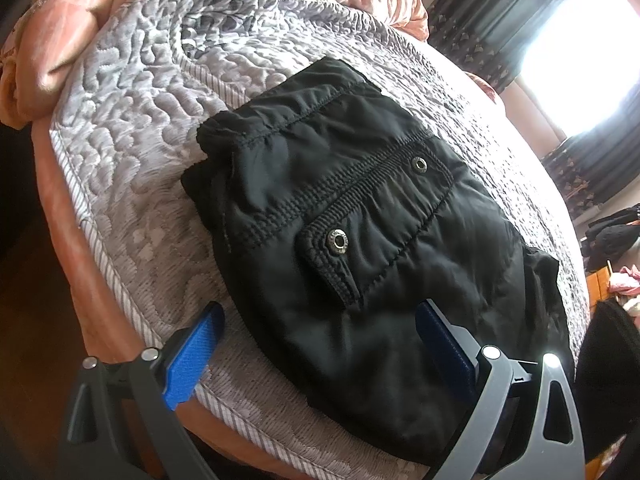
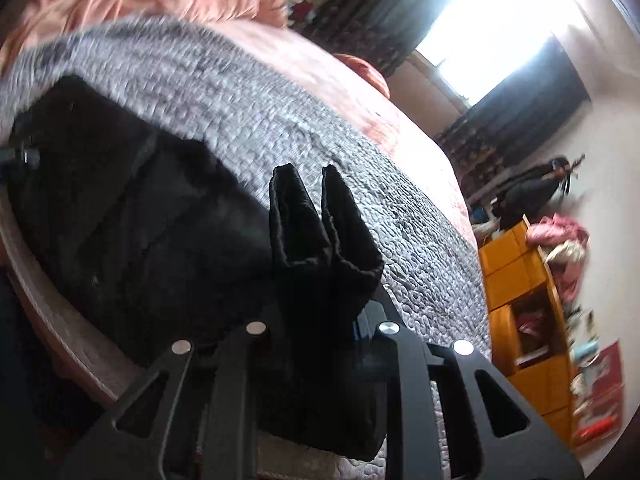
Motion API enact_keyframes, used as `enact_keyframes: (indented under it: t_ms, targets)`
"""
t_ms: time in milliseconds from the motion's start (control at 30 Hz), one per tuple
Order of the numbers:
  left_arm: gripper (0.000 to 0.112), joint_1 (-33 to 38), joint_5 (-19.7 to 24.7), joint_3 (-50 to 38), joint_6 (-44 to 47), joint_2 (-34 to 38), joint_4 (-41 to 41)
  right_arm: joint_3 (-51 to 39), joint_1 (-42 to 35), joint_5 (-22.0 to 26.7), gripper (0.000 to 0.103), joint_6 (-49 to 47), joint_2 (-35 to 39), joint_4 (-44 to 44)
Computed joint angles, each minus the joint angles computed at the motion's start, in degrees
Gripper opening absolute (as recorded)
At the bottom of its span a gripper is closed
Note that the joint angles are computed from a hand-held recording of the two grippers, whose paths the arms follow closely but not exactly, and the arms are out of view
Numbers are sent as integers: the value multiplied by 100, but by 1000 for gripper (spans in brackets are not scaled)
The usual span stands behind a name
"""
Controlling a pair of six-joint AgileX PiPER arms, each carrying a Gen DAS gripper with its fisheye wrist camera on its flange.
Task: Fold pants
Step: 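Lower the right gripper onto the black bundle's edge and grasp it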
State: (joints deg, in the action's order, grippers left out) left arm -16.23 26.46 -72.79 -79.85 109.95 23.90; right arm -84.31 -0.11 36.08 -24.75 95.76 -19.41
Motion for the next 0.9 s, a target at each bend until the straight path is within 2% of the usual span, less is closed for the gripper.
enact_keyframes:
  t_ms: [233, 500, 600, 900]
  targets:
    - [97, 9, -64, 80, -22, -52, -2, 1193, 733, -598, 20, 1785, -88, -2486]
    - [97, -16, -46, 67, -74, -52, 21, 2306, 1228, -840, 20, 3951, -17, -5166]
    - [97, -19, -51, 74, -81, -58, 13, 2554, 1335, -842, 20, 4526, 50, -5854]
    - [97, -20, -45, 74, -75, -74, -14, 3006, 1532, -825, 24, 5404, 201, -6871]
